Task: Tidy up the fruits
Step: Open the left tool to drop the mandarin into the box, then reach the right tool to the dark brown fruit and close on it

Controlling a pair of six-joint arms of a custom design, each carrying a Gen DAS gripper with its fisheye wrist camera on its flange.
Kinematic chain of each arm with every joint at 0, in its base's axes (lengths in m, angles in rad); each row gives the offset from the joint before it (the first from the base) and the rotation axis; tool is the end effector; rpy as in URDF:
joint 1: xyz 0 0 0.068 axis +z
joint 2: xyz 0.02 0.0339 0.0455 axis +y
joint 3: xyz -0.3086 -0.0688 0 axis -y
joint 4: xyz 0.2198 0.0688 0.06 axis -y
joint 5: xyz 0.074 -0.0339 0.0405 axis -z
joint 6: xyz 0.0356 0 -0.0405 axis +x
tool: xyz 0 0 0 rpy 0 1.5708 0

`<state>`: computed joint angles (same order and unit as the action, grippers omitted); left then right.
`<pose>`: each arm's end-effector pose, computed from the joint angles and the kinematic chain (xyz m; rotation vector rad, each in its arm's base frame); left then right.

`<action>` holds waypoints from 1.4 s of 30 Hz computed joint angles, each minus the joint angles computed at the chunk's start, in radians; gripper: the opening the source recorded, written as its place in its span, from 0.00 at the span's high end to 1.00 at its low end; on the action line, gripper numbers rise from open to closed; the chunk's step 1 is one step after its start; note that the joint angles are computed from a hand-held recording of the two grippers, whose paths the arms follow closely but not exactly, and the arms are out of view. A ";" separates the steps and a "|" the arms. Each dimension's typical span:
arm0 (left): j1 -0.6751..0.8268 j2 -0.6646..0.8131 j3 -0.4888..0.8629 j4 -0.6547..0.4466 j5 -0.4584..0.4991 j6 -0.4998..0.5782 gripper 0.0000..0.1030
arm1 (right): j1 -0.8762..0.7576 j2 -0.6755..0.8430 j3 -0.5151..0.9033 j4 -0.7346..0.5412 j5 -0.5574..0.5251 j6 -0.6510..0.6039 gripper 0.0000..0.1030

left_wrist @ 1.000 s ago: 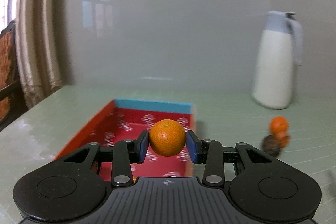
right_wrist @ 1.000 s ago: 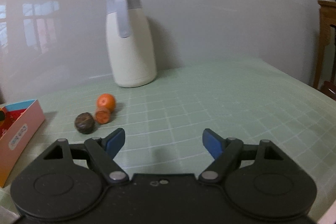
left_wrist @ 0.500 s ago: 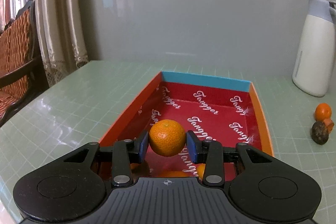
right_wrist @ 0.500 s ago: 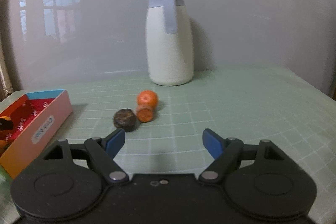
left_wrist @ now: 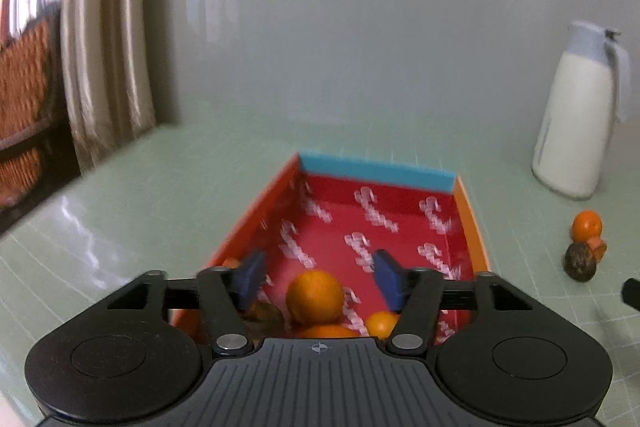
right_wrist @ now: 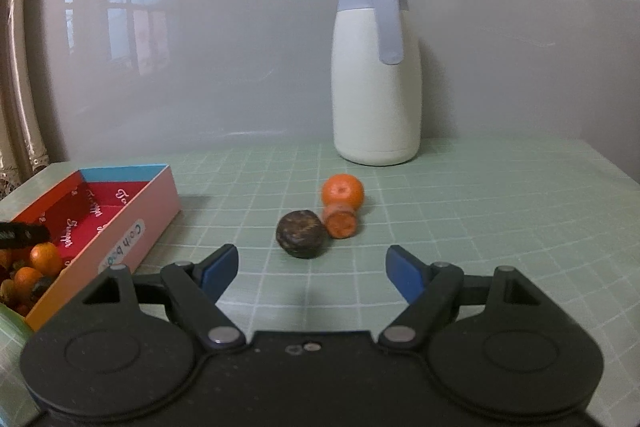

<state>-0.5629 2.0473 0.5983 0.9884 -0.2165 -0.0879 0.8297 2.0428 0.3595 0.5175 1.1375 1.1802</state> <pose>0.2961 -0.1778 0.1285 0.3430 1.9959 -0.1925 0.1793 0.1481 0.0815 0.5966 1.8901 -0.3329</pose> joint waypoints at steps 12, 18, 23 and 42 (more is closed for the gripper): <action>0.089 0.029 -0.209 0.395 -0.080 0.021 0.06 | -0.102 0.052 0.032 0.171 -0.091 -0.171 0.24; 0.156 0.095 -0.221 0.468 -0.073 -0.019 0.06 | -0.150 0.073 0.076 0.169 -0.122 -0.220 0.24; 0.189 0.117 -0.215 0.462 -0.061 -0.059 0.06 | -0.213 0.085 0.122 0.144 -0.157 -0.260 0.28; 0.239 0.116 -0.211 0.429 -0.052 -0.082 0.06 | -0.346 0.118 0.178 0.153 -0.278 -0.320 0.60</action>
<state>-0.3243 2.1637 0.3872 1.4176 -0.2686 -0.1697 0.4838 2.1607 0.5372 0.6700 0.8598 0.8605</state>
